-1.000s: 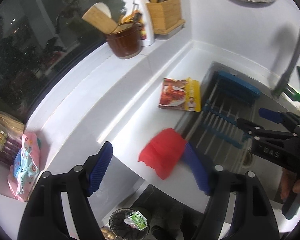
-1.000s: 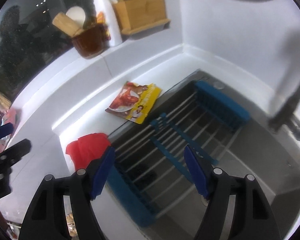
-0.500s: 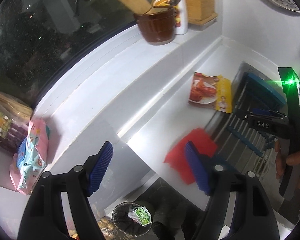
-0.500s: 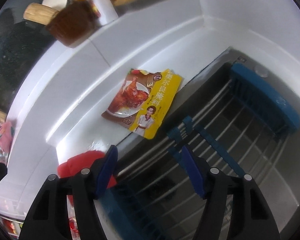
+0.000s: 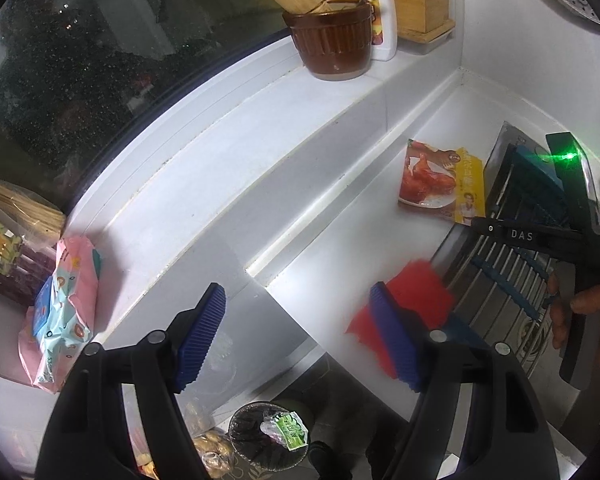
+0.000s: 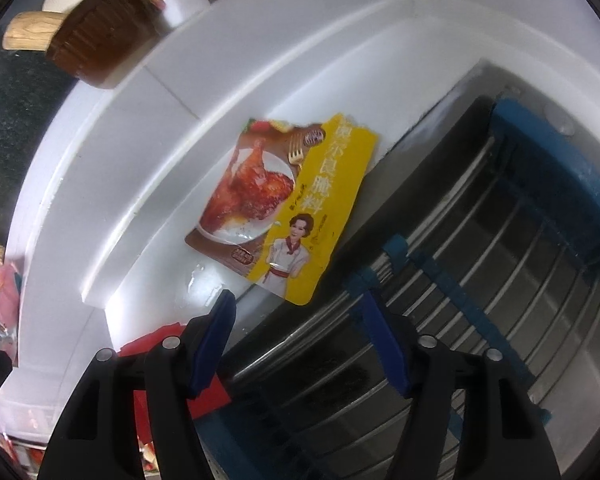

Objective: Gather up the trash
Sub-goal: 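Lower the right tool onto the yellow chicken sauce packet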

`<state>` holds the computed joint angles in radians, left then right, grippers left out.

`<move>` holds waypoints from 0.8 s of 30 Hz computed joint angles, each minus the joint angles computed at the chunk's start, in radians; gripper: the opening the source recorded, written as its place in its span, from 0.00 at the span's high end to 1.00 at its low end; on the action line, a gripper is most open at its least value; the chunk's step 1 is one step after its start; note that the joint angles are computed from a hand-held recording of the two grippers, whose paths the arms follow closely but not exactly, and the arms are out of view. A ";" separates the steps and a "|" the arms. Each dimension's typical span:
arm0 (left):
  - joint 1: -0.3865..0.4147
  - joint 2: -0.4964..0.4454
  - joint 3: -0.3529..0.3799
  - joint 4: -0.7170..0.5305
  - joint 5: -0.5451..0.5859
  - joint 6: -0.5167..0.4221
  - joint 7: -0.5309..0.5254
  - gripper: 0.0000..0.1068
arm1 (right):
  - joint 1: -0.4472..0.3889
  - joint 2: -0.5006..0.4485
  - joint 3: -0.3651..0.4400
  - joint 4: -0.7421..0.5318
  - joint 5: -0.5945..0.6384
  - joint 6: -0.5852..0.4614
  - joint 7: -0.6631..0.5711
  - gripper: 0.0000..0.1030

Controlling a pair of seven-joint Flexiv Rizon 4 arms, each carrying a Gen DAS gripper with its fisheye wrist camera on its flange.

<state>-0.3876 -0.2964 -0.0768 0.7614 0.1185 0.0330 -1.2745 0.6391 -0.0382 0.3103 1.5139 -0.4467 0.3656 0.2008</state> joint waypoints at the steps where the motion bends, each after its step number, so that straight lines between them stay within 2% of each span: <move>1: 0.001 -0.002 0.000 -0.001 0.000 -0.001 0.000 0.31 | -0.008 0.007 -0.002 0.019 0.014 0.035 0.019 0.49; 3: 0.004 -0.003 0.002 0.000 -0.001 -0.002 -0.001 0.31 | -0.019 0.015 -0.004 0.045 0.026 0.076 0.048 0.52; 10: 0.014 0.000 0.008 0.013 0.000 -0.007 -0.013 0.31 | -0.040 0.016 -0.008 0.081 0.012 0.173 0.073 0.53; 21: 0.025 0.007 0.011 0.023 0.011 -0.011 -0.030 0.31 | -0.036 -0.039 -0.036 0.003 -0.017 0.127 0.018 0.57; 24: 0.026 0.008 0.012 0.025 0.017 -0.013 -0.031 0.31 | -0.034 -0.044 -0.037 -0.001 -0.017 0.147 0.011 0.63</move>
<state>-0.3618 -0.2887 -0.0653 0.7867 0.1355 0.0198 -1.3050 0.6049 -0.0822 0.2730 1.5126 -0.4635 0.5126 0.2116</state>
